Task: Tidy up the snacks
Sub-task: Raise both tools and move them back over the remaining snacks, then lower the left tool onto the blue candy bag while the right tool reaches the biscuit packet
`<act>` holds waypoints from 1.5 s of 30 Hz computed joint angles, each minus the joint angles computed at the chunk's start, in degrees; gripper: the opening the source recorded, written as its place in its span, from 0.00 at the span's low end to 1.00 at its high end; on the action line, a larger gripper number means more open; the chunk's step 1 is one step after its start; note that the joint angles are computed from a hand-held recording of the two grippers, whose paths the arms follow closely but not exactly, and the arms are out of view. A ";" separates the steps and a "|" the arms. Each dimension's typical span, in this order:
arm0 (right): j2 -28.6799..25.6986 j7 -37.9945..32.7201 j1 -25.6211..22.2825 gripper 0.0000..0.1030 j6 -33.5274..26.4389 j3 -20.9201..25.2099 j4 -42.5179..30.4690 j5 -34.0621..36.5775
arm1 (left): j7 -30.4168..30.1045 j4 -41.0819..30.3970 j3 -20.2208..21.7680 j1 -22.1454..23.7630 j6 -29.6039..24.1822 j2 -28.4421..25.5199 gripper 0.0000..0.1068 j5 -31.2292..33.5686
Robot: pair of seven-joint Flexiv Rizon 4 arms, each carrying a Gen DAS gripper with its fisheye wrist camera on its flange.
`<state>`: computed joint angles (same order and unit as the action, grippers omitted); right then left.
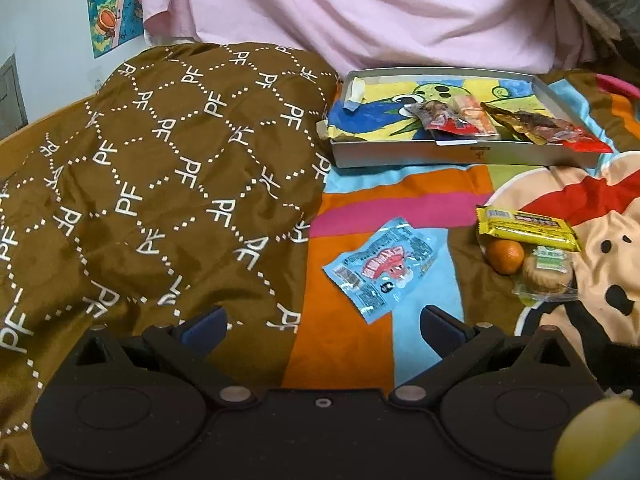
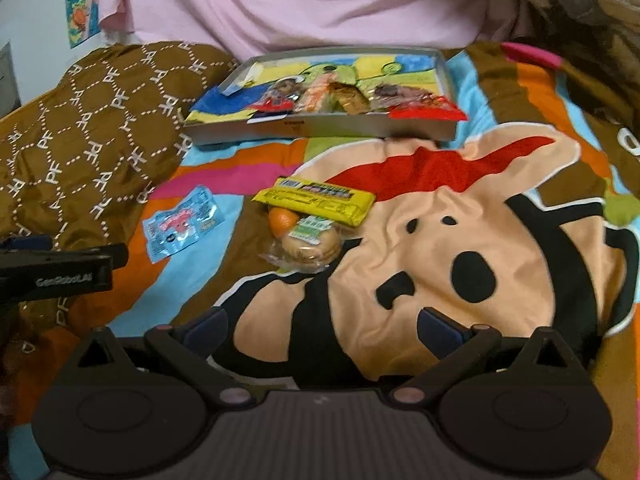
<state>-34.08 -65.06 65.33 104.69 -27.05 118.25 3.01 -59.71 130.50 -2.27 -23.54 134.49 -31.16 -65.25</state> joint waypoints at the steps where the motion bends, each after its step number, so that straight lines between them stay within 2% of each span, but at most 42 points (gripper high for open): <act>1: 0.29 -0.35 -1.59 1.00 -0.36 1.63 -0.40 -0.81 | 0.70 -0.37 0.13 -0.17 0.19 -0.17 0.96 -0.46; 5: 0.02 -1.63 -4.24 1.00 -0.18 4.06 -1.52 -2.85 | 3.63 -1.96 0.19 -0.24 0.91 -0.59 0.96 -1.68; 10: -1.23 -4.96 -6.87 1.00 2.36 6.40 -3.34 -3.59 | 10.73 -5.47 -1.24 -0.58 1.35 -1.14 0.96 -7.91; 17: -4.31 -11.77 -6.48 1.00 9.62 6.08 -5.70 1.77 | 16.61 -11.19 -5.46 0.75 3.62 -2.91 0.96 -15.53; 21: -6.07 -14.89 -6.52 1.00 9.18 5.96 -8.06 4.55 | 18.84 -11.99 -6.66 2.35 2.40 -3.08 0.96 -15.19; 26: -7.38 -14.04 -8.95 1.00 5.16 8.37 -10.99 5.46 | 13.35 -7.59 -3.67 5.40 -4.48 -1.92 0.96 -2.52; 28: -7.70 -13.12 -9.85 1.00 4.34 9.05 -11.47 4.58 | 11.83 -7.23 -2.52 6.29 -7.48 -1.82 0.96 0.06; 32: -8.38 -10.85 -12.82 1.00 2.50 11.62 -13.08 1.61 | 7.97 -7.06 -0.90 9.29 -11.71 -2.24 0.96 8.33; 35: -8.81 -9.23 -16.88 1.00 0.13 15.62 -14.85 -2.26 | 6.32 -7.51 -0.44 12.39 -13.99 -2.93 0.96 16.87; 38: -9.07 -7.17 -19.24 1.00 -2.70 17.72 -16.01 -5.66 | 4.32 -8.08 -2.18 17.70 -16.67 -3.37 0.96 27.05; 41: -9.12 -5.86 -21.87 1.00 -2.96 20.14 -16.43 -8.73 | 3.44 -9.09 -3.66 21.74 -18.37 -4.23 0.96 35.84; 43: -9.66 -5.33 -22.04 1.00 -2.43 19.70 -16.91 -10.05 | 3.22 -10.04 -4.18 23.54 -19.18 -5.12 0.96 40.55; 45: -10.61 -4.34 -20.33 1.00 -2.95 17.19 -17.91 -10.42 | 3.29 -11.31 -2.62 22.61 -19.93 -6.10 0.96 42.60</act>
<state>-44.68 -69.40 45.00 101.73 -9.86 100.33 -7.40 -56.42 119.19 -4.89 -0.93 114.56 -37.25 -22.65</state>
